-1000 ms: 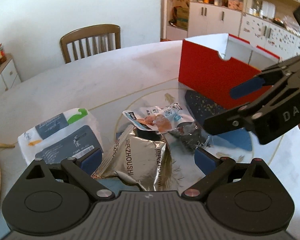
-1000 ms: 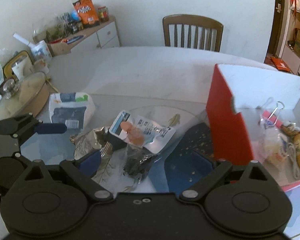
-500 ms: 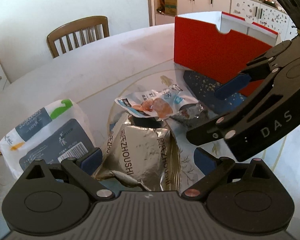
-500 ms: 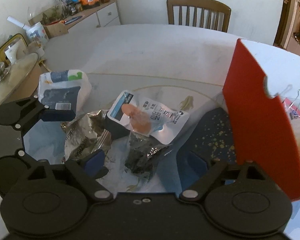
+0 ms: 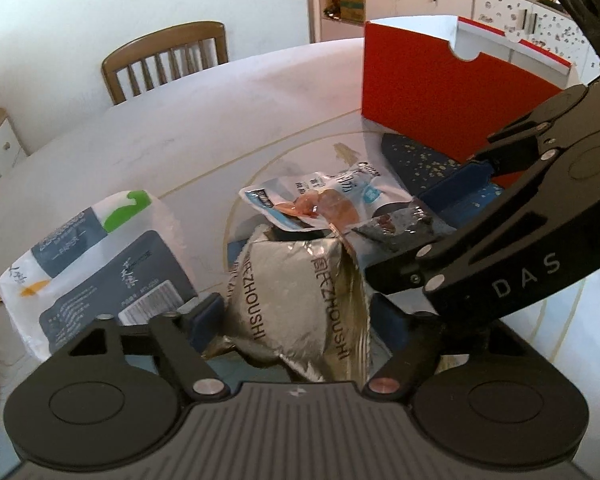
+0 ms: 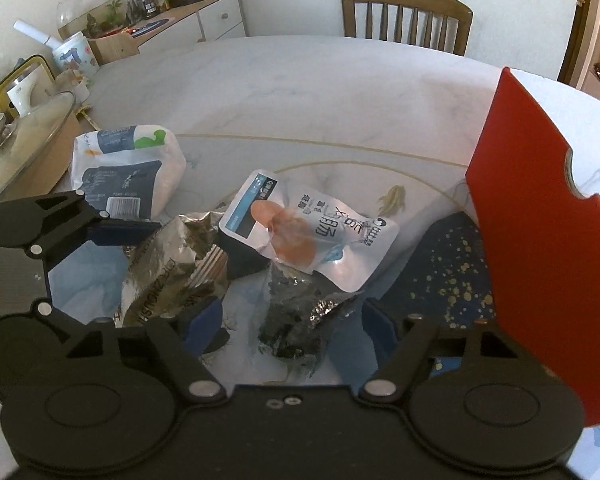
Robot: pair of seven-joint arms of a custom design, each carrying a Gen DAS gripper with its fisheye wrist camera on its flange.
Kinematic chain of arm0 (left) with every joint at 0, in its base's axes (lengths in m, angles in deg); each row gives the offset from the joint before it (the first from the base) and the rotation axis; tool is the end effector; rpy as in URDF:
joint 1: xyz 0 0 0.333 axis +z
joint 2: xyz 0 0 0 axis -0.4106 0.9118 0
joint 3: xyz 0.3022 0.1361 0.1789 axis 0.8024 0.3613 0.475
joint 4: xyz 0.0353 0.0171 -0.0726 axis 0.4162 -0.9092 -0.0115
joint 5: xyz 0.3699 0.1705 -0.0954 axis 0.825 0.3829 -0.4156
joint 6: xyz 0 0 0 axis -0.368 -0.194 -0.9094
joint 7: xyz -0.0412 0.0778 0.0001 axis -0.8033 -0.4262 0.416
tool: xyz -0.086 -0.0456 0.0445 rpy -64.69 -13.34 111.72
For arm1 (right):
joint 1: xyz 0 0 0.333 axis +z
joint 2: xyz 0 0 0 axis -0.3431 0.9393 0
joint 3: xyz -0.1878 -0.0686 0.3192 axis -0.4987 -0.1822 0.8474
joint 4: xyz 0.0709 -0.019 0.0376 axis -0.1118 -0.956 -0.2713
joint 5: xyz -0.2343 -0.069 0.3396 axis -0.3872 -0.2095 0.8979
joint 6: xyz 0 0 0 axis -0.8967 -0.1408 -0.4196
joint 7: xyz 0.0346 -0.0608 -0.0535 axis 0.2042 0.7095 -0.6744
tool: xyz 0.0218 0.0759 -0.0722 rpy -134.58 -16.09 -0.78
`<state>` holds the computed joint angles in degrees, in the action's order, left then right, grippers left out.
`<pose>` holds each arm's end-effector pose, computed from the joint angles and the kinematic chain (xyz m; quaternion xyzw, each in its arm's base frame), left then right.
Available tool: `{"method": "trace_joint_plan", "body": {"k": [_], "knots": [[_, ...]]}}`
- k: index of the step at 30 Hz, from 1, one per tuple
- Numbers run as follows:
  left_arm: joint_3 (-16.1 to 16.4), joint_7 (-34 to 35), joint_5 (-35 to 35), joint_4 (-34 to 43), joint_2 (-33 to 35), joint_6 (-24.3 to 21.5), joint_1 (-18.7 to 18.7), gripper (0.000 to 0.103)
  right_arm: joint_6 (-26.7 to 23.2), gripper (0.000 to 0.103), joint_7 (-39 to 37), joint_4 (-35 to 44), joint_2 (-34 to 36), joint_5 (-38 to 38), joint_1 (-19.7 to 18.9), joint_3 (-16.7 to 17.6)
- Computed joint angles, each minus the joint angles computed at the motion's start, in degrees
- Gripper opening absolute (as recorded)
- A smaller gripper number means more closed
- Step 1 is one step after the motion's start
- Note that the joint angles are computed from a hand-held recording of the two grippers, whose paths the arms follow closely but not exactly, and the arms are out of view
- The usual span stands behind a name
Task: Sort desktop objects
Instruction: 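Move left gripper to the silver foil snack bag while right gripper approaches the dark seaweed bag, then close left gripper on the foil bag while right gripper closes on the seaweed bag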
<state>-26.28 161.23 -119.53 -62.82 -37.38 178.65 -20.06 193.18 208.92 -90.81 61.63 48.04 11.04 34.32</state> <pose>0.6581 -0.1816 0.3561 -0.3839 0.8565 -0.2963 0.1767 0.6220 0.4412 0.3899 -0.7346 0.6132 -0.1297 0.2599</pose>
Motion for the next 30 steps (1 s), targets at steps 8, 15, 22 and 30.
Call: {"method": "trace_joint_plan", "body": {"k": [8,15,22,30], "knots": [[1.62,-2.35,0.92,-0.02,-0.32,0.22,-1.22,0.063,-2.25,0.051,0.79,0.58,0.13,0.11,0.41,-0.32],[2.32,-4.53,2.03,-0.95,-1.02,1.04,-1.96,0.058,-1.69,0.040,1.79,-0.71,-0.69,0.21,0.05,-0.16],[1.67,-6.04,1.52,-2.41,-2.24,1.10,-1.13,0.056,-1.04,0.033,2.80,-3.06,-2.48,-0.69,0.12,-0.25],[1.41,-7.12,-1.70,-4.86,-4.93,-0.50,-0.52,0.055,0.38,0.032,5.06,-6.53,-5.03,-1.89,0.20,-0.40]]}}
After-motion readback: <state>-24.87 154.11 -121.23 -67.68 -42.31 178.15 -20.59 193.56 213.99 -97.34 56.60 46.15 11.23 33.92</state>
